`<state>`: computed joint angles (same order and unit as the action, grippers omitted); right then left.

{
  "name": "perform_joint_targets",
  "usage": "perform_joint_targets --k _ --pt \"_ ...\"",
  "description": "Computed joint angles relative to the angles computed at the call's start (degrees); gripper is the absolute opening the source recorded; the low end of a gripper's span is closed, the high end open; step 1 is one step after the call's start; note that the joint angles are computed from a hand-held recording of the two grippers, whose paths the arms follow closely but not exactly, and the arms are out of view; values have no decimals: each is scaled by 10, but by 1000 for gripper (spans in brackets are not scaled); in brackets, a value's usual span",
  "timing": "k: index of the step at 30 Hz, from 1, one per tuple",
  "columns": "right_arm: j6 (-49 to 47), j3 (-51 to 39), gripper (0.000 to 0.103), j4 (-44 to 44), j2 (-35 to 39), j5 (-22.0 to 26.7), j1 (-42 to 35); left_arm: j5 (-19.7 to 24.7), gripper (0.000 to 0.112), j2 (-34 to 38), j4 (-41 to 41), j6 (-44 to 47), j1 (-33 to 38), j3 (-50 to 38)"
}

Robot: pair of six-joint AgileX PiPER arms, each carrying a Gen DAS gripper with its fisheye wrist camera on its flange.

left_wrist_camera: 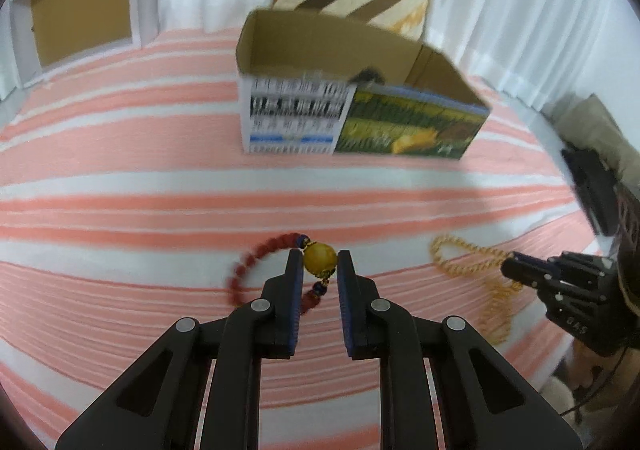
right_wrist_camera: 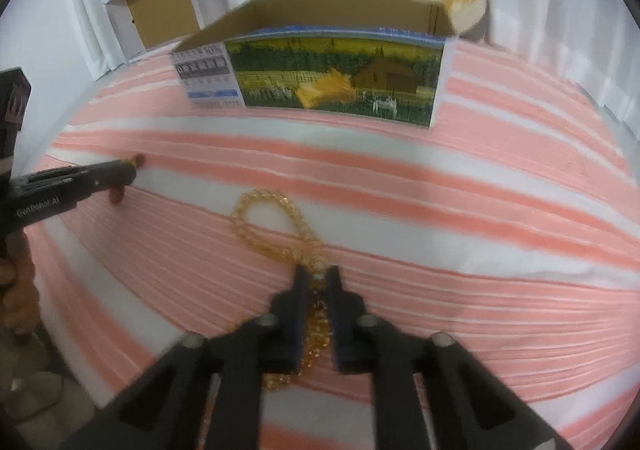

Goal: Organize jewelry
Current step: 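Carry the red bracelet and amber necklace over the box with both tools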

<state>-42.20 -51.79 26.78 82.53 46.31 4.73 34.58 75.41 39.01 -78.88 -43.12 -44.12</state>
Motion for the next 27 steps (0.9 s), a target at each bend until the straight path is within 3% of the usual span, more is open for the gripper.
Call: perform_joint_targets --k 6,12,18,27 --pt "-35 -53 8 70 -42 75 -47 44 15 -37 -45 48 -7 -57" --pt "-23 -135 8 109 -39 104 -44 82 15 -34 -114 150 26 -155" --pt "11 -275 8 127 32 125 -23 111 15 9 -205 287 97 -282" --pt "103 -551 8 94 194 155 25 158 15 151 -246 407 175 -478"
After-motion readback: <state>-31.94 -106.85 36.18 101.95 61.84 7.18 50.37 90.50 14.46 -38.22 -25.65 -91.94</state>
